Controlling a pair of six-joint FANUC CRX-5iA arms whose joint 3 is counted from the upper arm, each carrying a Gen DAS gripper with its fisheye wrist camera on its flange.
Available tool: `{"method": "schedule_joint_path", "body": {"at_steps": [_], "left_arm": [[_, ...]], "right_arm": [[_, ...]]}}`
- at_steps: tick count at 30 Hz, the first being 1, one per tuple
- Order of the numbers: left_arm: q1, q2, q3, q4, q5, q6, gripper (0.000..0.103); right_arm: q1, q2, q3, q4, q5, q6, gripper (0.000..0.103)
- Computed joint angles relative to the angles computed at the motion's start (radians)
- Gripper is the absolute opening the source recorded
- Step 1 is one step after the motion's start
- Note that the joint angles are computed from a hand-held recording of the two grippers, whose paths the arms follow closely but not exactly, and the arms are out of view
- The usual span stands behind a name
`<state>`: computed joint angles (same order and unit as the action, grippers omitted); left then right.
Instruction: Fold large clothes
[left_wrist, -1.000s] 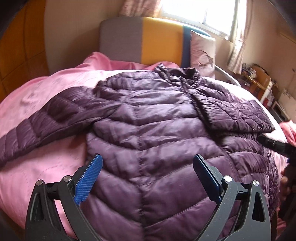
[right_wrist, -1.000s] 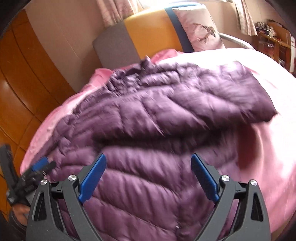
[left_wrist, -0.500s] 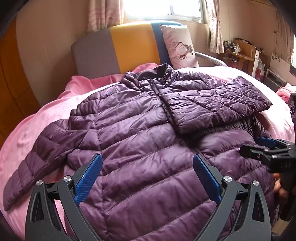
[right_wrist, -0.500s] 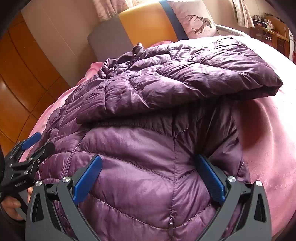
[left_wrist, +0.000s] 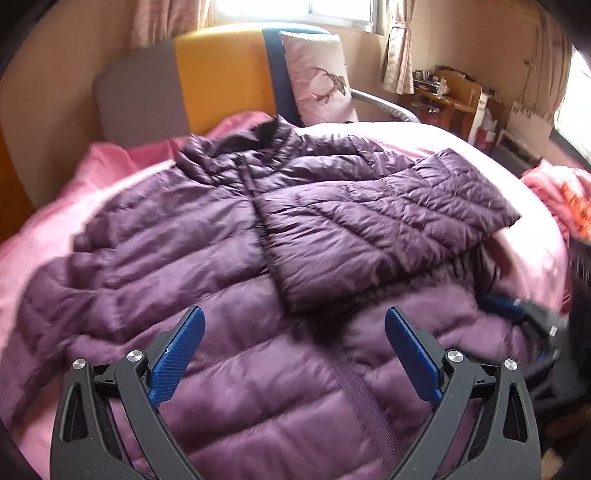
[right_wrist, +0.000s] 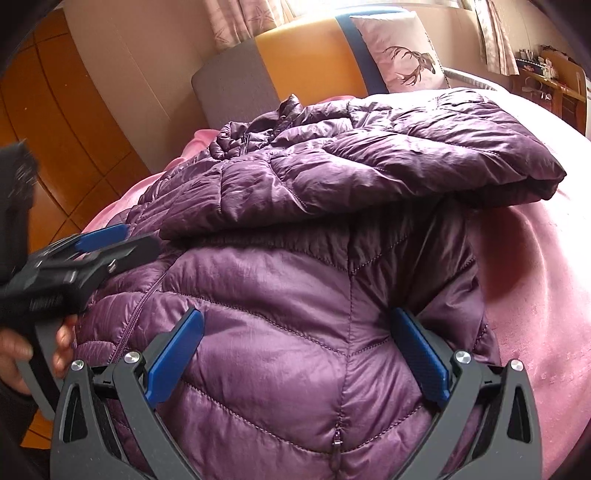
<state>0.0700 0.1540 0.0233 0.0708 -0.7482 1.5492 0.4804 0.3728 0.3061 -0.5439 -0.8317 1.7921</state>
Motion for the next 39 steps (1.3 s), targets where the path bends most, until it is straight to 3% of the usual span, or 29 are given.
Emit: {"method": "schedule_joint_path", "body": {"at_steps": [6, 9, 10, 11, 12, 14, 18, 23, 34, 39], "left_arm": [[0.075, 0.108, -0.011, 0.401, 0.018, -0.129, 0.079], [0.081, 0.154, 0.018, 0.46, 0.001, -0.123, 0.07], [0.082, 0.166, 0.023, 0.474, 0.0, -0.124, 0.06], [0.082, 0.177, 0.03, 0.483, -0.003, -0.124, 0.042], [0.084, 0.19, 0.046, 0.478, -0.015, -0.112, 0.036], [0.089, 0.19, 0.039, 0.508, -0.001, -0.129, 0.014], [0.111, 0.125, -0.035, 0.632, 0.079, -0.229, 0.008], [0.167, 0.044, -0.068, 0.674, 0.127, -0.28, 0.008], [0.263, -0.018, -0.121, 0.61, 0.115, -0.216, 0.008], [0.282, 0.006, -0.073, 0.387, 0.076, -0.037, 0.007]], "right_arm": [[-0.012, -0.005, -0.003, -0.029, -0.003, 0.019, 0.101], [-0.021, -0.003, 0.007, -0.044, -0.022, 0.032, 0.101], [-0.027, -0.001, 0.016, -0.053, -0.037, 0.039, 0.101], [-0.037, 0.004, 0.031, -0.068, -0.06, 0.044, 0.101], [-0.051, 0.011, 0.049, -0.093, -0.088, 0.045, 0.101], [-0.096, 0.025, 0.086, -0.172, -0.141, 0.028, 0.101], [-0.165, 0.044, 0.123, -0.277, -0.177, -0.02, 0.101], [-0.184, 0.062, 0.15, -0.293, -0.167, -0.074, 0.101], [-0.183, 0.246, 0.409, -0.343, -0.203, -0.216, 0.101], [-0.169, 0.251, 0.397, -0.259, -0.092, -0.333, 0.101]]}}
